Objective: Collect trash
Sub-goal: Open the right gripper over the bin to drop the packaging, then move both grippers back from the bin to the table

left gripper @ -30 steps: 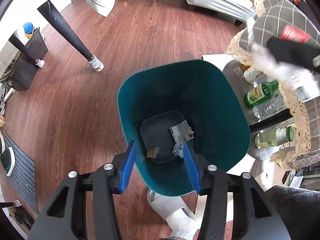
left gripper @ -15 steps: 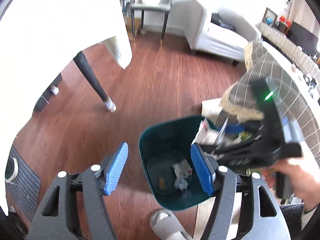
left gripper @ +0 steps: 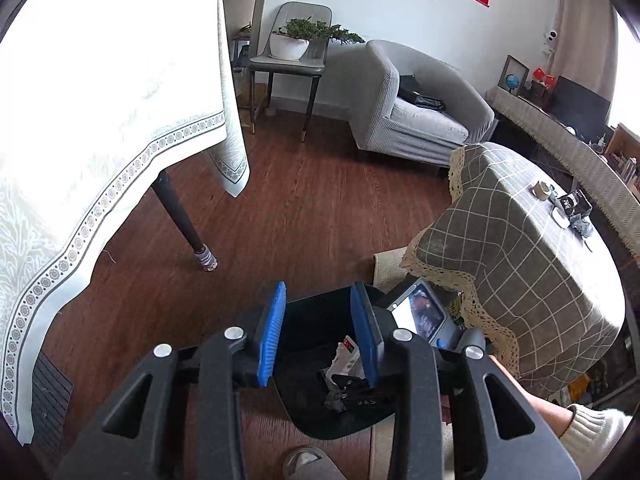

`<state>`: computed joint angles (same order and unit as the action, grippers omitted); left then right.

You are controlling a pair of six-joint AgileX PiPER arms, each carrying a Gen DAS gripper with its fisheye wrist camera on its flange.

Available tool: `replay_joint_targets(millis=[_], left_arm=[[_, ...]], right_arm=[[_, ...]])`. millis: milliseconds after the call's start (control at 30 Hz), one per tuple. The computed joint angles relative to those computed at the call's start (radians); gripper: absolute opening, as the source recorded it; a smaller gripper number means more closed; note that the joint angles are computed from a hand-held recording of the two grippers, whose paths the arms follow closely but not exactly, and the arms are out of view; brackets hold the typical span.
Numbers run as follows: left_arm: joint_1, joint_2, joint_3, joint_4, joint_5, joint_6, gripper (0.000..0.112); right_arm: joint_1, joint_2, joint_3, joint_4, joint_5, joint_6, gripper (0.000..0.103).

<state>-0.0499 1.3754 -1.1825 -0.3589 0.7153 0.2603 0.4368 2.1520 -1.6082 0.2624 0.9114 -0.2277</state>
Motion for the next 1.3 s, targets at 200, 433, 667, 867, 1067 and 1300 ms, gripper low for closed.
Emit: replay_joint_targets(millis=[200,433,667,867,1067,1300], left_arm=[[-0.003,-0.041,-0.018,-0.051,0.017,0.064,0.036],[-0.02,-0.089,-0.046,-0.058,0.002,0.066,0.036],[-0.059,-0.11,-0.089,-0.014,-0.013,-0.015,0.036],[-0.137,-0.112,-0.112,0.073,-0.05,-0.153,0.042],[-0.234,-0.105,-0.147,0.223,-0.066,-0.31,0.058],[-0.37,-0.073,-0.181,0.426,-0.072,-0.5,0.064]], right_arm=[[0.001,-0.015,0.032,-0.014,-0.017,-0.021,0.087],[-0.026,-0.11,0.133,0.002,-0.052,-0.072,0.087],[-0.049,-0.258,0.239,0.026,-0.073,-0.146,0.087],[-0.081,-0.404,0.294,0.085,-0.089,-0.221,0.078],[-0.114,-0.543,0.3,0.124,-0.064,-0.27,0.074],[-0.191,-0.668,0.287,0.169,-0.02,-0.325,0.069]])
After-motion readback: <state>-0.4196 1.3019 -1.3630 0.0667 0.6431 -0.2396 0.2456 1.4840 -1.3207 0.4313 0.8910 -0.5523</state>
